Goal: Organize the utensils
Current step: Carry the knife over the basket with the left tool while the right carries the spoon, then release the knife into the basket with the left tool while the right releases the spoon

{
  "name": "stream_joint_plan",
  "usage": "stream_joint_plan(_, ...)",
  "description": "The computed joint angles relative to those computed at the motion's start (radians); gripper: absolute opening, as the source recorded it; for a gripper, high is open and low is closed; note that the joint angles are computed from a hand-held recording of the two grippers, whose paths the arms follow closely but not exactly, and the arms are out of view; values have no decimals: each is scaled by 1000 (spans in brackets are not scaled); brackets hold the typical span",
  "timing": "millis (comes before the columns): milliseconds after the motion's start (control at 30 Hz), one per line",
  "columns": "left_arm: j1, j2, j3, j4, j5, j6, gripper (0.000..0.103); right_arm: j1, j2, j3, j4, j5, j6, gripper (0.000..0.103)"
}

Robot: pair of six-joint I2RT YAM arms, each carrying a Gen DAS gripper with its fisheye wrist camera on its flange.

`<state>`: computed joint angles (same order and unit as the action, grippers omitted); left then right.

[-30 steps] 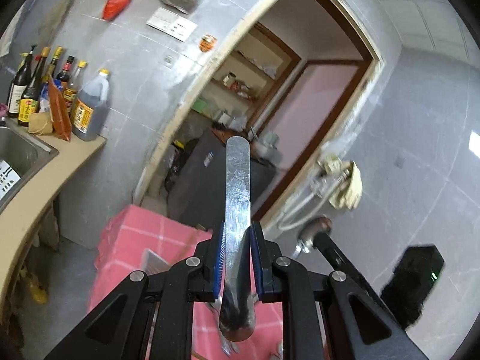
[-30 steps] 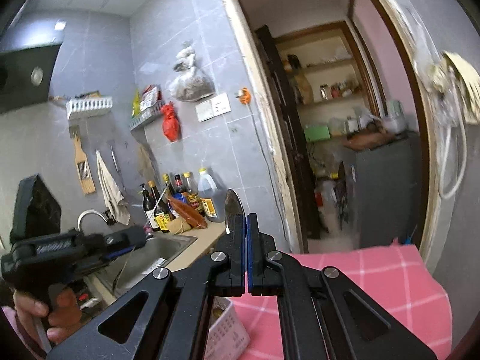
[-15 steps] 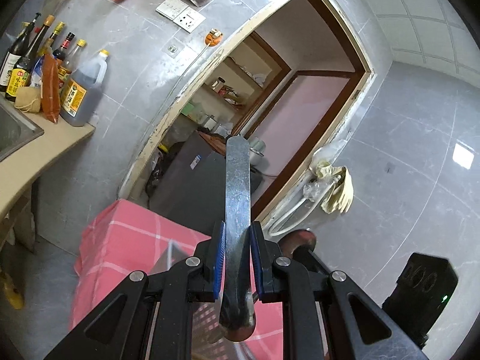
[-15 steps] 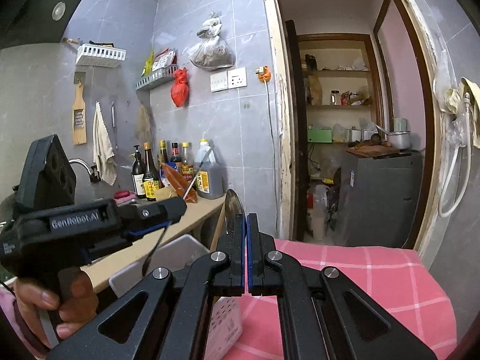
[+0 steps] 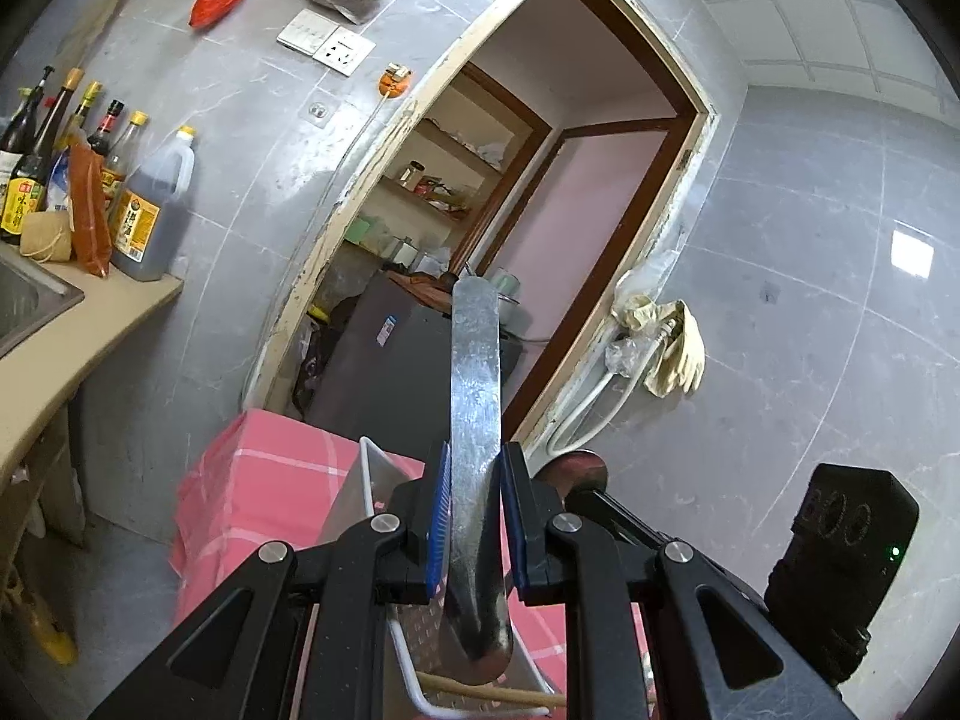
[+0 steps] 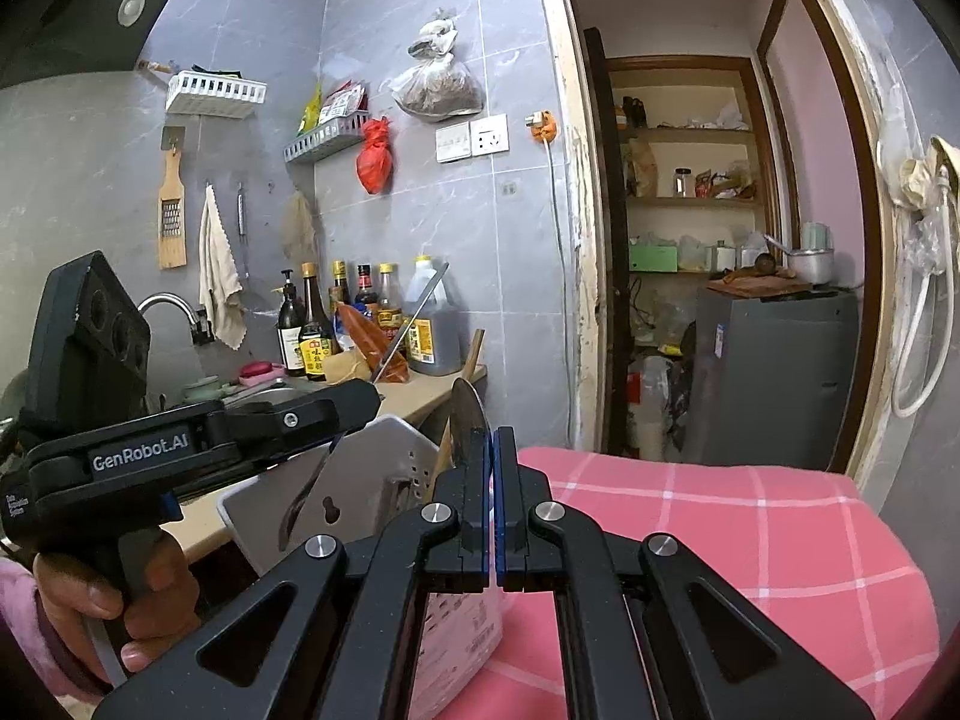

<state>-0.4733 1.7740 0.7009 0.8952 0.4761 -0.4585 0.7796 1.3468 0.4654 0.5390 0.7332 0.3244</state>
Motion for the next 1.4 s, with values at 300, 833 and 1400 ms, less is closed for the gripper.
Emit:
stream_joint_plan(300,19,-25,-6,-41,41,19,16,-10,32,-5,26,-31,20,2)
stream_joint_plan(833,43,-38,-41,-8,42,-44,12,10,42,-3,6,-26,43,2)
stream_joint_plan(1400,11,-235,-90,-203,-86,12,28,16,-87,-5,-167,7,145,35)
